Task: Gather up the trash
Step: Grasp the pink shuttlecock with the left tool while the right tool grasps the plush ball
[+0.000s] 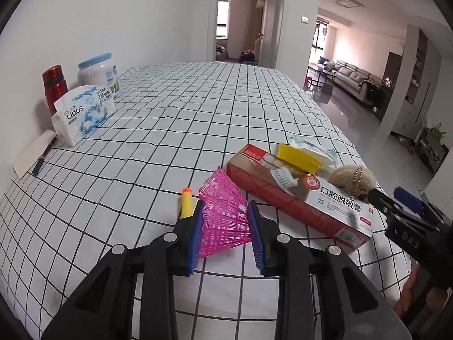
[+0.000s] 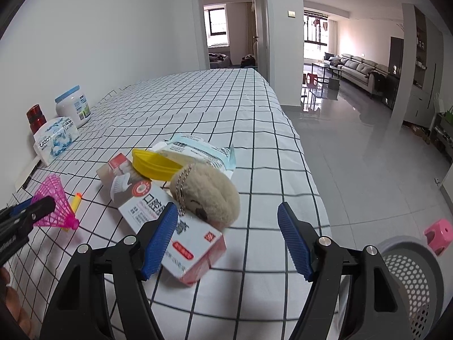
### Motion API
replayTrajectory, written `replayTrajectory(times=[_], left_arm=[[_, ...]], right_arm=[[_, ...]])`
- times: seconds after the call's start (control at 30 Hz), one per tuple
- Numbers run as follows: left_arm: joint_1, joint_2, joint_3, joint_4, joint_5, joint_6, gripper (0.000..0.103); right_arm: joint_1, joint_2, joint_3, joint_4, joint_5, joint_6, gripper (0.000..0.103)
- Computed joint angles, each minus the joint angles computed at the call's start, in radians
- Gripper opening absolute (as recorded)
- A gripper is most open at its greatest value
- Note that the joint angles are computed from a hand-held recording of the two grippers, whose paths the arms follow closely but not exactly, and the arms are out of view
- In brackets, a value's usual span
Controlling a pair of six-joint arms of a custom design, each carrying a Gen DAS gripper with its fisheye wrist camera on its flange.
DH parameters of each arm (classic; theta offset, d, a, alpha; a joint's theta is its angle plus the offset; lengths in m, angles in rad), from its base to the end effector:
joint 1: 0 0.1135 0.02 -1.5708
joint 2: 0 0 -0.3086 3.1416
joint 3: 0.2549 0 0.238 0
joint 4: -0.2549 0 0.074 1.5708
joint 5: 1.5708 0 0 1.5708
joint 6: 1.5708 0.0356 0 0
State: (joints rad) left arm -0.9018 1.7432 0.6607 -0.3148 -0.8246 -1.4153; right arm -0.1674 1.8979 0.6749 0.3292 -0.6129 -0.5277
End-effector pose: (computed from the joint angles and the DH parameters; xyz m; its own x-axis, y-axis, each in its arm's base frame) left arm 0.1761 -0.1806 0.1456 -0.5430 -0.3945 -0.7413 -0.5332 0.8440 -0.0585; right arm 0.3176 -0.0329 0.1293 -0.5537 -0.3242 -0.7670 -0.5762 0.8141 0.0719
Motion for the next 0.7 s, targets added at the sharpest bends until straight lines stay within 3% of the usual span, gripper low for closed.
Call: replayTrajectory(times=[0.17,0.7], left_arm=[[-0.001,0.003,0.004,0.004,0.008,0.005,0.03],[0.002,0.001,0.0,0.011,0.016,0.012,0.03]], right_arm=[[0.027,0.028,0.062,-0.047,0.002,0.006,0.074],[0.071,0.136,0.223,-0.247,-0.032,-0.044,0.074]])
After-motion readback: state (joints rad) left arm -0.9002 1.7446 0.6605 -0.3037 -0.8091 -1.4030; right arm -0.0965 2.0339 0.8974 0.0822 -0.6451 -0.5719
